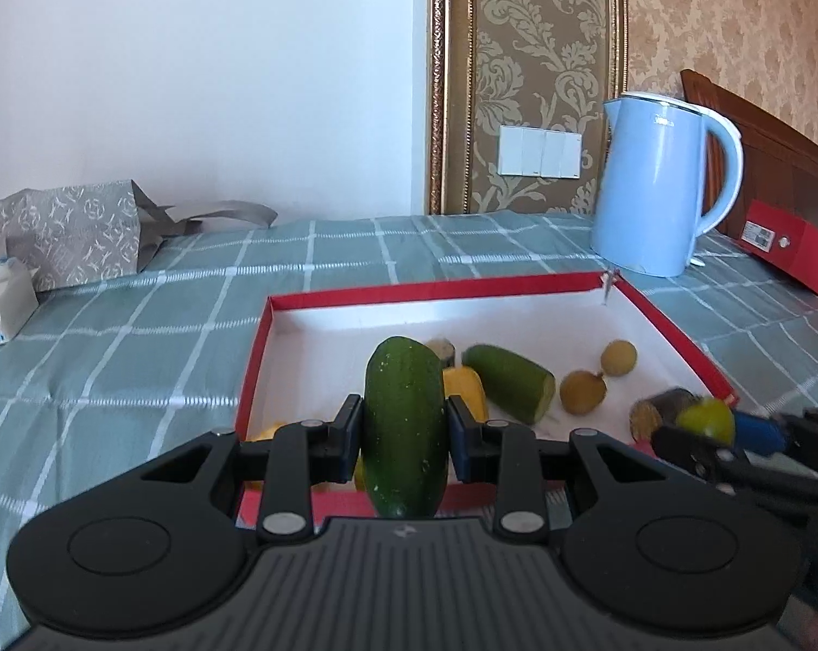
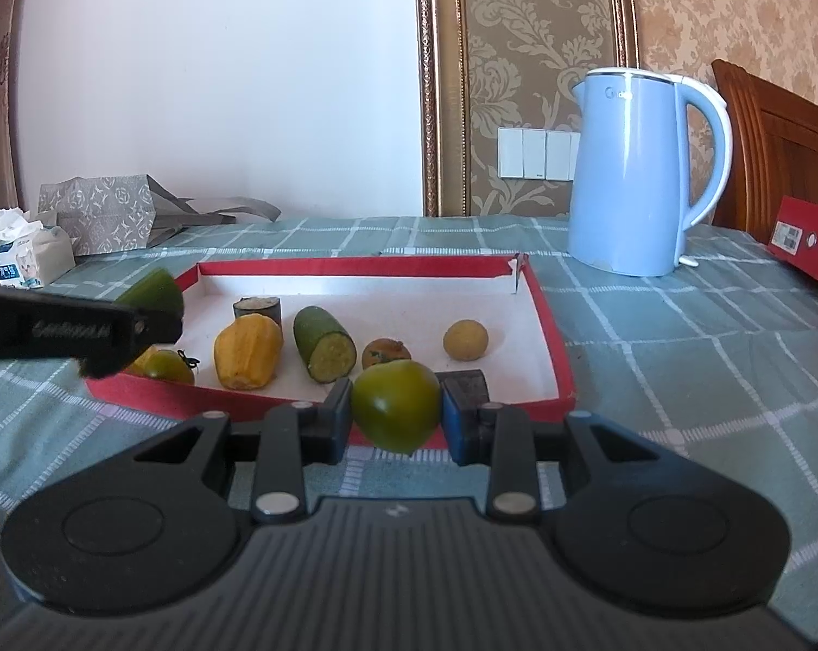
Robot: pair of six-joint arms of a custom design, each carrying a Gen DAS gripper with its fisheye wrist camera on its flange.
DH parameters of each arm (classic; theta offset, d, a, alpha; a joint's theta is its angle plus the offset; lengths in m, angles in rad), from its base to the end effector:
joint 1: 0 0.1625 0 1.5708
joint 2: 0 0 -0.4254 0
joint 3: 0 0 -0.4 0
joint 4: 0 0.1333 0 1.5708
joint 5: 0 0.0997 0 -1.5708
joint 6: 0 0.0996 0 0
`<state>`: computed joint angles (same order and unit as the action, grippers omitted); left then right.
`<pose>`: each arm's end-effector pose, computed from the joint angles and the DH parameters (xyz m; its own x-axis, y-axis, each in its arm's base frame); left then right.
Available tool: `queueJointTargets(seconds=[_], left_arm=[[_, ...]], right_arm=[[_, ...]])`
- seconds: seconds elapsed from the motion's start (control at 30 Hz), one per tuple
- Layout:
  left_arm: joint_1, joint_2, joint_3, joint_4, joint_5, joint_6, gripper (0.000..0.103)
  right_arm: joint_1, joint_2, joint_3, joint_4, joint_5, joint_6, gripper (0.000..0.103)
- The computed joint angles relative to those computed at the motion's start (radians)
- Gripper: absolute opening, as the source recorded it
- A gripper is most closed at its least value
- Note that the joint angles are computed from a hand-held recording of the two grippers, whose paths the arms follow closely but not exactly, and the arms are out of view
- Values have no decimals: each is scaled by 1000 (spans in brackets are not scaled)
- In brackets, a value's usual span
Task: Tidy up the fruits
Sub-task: 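Carry the cucumber into the tray and open the left gripper while the right gripper carries the green fruit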
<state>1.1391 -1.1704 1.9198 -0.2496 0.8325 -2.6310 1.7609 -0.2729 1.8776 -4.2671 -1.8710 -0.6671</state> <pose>-0.0170 -0.5157 0.1590 -0.7037 0.0146 -0.7103 0.6240 0.4907 -0.6081 0.2015 -0.4974 -0.0780 -0.7220 -0.2195 0.6561 -0.6795 0.4034 -0.6128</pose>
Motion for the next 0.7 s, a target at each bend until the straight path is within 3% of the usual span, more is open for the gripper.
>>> queueJointTargets(seconds=[0.4, 0.7], left_arm=[[38, 69, -131, -14, -32, 76, 31], [86, 139, -244, 51, -34, 50, 31]], right_arm=[[-1, 0, -5, 22, -13, 3, 32], [2, 9, -18, 22, -26, -12, 32]])
